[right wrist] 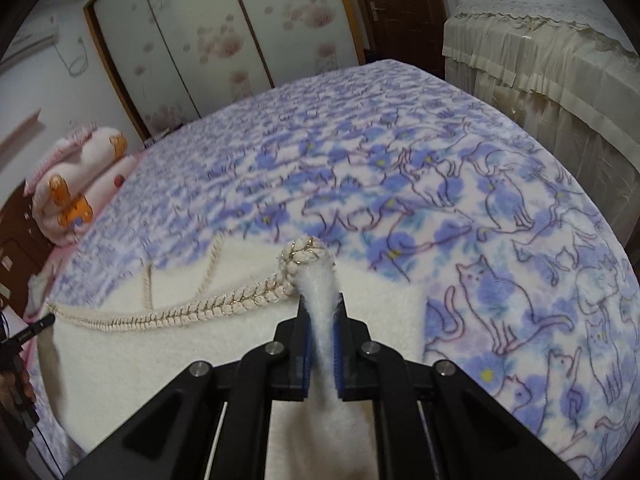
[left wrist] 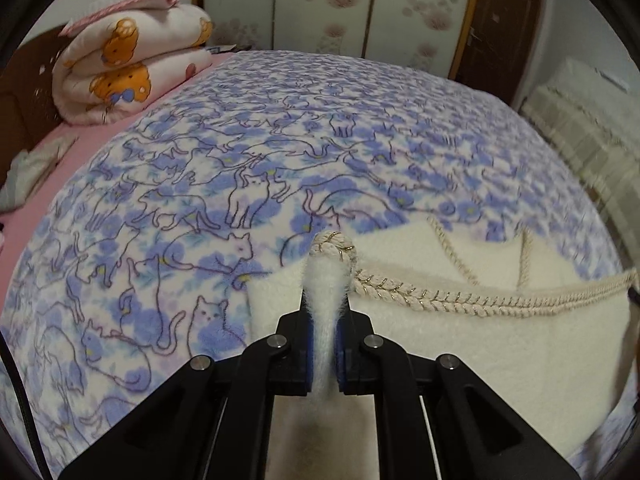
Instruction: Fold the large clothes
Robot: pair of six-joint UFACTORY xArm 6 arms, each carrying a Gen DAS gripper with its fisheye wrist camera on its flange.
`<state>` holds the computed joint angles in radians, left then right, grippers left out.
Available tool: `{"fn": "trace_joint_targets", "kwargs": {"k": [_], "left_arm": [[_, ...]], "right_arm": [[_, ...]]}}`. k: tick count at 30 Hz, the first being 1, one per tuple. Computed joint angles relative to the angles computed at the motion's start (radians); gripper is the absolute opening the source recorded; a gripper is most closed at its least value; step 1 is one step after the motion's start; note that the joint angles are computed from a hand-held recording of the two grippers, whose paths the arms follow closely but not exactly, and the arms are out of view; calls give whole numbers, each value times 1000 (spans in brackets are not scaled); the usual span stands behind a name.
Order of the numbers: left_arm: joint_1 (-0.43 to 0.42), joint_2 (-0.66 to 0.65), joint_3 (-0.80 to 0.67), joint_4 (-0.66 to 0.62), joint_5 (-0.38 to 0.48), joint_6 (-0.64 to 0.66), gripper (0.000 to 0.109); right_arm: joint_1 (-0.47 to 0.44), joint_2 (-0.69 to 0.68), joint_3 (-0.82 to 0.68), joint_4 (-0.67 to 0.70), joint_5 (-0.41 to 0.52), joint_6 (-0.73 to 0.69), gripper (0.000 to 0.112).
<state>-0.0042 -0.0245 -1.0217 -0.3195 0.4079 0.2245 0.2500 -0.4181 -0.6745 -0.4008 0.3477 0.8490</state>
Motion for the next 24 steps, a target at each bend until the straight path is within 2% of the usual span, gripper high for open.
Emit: {"fn": "trace_joint_targets", "kwargs": {"k": [3, 9, 12, 15, 21, 24], "left_arm": [[2, 11, -40, -32, 12, -12, 6], [-23, 84, -124, 16, -63, -76, 6], [-31, 170, -199, 6, -83, -82, 6], [-35, 278, -276, 34, -79, -110, 6], [-38, 485, -366, 265, -72, -275, 6], [-38, 530, -365, 198, -124, -223, 7]], "right_arm": [[-4, 7, -34, -53, 8, 53, 7], [-34, 98, -139, -181, -13, 172, 7], [-47, 176, -203, -242, -17, 215, 7], [-60, 290, -267, -245, -5, 227, 7], [-65, 502, -343, -269, 45, 256, 7], [-85, 533, -328, -313, -4, 315, 8]]}}
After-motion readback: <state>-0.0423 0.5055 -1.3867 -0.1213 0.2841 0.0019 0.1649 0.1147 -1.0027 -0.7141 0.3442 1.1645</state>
